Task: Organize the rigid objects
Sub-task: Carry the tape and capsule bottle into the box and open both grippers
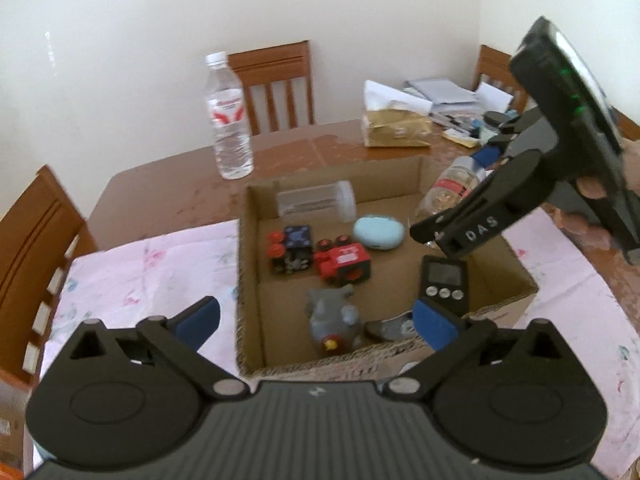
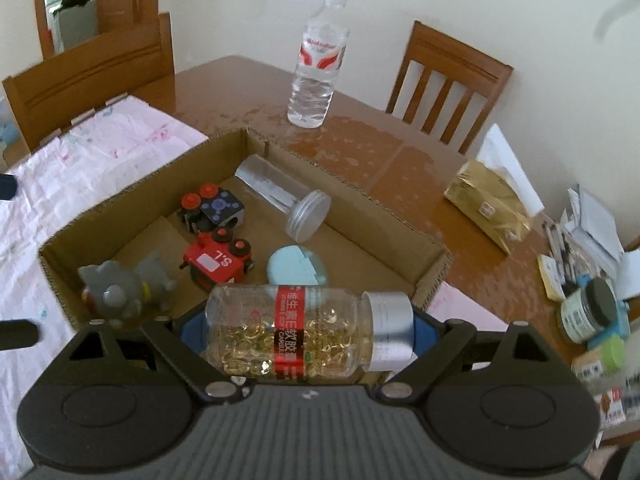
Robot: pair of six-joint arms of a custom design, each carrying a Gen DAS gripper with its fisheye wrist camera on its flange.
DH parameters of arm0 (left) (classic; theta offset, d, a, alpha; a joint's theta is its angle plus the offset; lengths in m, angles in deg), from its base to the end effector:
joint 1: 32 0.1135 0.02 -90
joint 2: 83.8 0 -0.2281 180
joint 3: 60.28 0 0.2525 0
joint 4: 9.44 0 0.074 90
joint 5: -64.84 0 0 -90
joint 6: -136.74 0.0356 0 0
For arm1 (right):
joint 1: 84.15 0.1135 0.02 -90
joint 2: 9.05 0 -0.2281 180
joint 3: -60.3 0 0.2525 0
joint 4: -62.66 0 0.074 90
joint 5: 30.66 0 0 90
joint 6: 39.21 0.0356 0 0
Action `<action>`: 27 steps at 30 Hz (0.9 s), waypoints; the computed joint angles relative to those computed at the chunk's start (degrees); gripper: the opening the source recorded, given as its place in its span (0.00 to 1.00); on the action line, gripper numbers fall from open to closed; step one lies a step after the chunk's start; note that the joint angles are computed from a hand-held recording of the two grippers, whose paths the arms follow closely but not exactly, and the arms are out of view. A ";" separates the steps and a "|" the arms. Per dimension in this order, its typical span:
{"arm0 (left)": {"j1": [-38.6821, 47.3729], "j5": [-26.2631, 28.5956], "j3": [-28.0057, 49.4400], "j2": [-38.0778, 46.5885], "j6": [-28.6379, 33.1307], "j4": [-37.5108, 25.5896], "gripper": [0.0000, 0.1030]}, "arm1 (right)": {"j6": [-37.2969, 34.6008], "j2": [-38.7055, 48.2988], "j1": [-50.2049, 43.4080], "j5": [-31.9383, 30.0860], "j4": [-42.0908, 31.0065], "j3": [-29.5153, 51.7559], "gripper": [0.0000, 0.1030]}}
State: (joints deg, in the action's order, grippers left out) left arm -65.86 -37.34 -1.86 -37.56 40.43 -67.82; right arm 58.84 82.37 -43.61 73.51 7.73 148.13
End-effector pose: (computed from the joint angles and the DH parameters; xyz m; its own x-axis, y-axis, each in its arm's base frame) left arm 0.1573 -0.0965 0.2530 -0.6423 0.3015 -0.7047 0.3549 0.9319 0.0753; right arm 0.2597 0.2107 0.2332 -0.7164 -0.4340 -0.5463 -0.4370 0.8895 -0.1336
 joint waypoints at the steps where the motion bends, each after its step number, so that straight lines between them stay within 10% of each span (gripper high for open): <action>1: 0.12 -0.38 -0.30 -0.39 -0.39 -0.30 0.99 | -0.57 1.21 -0.44 -0.45 0.23 0.66 0.93; 8: -1.59 -6.24 -1.78 -3.09 -2.74 -3.29 0.99 | 0.79 1.85 -0.43 1.96 2.44 0.27 1.00; 27: 9.79 0.92 -4.50 -6.96 1.05 -9.04 0.99 | 26.01 -13.09 12.69 7.20 -8.74 -8.07 1.00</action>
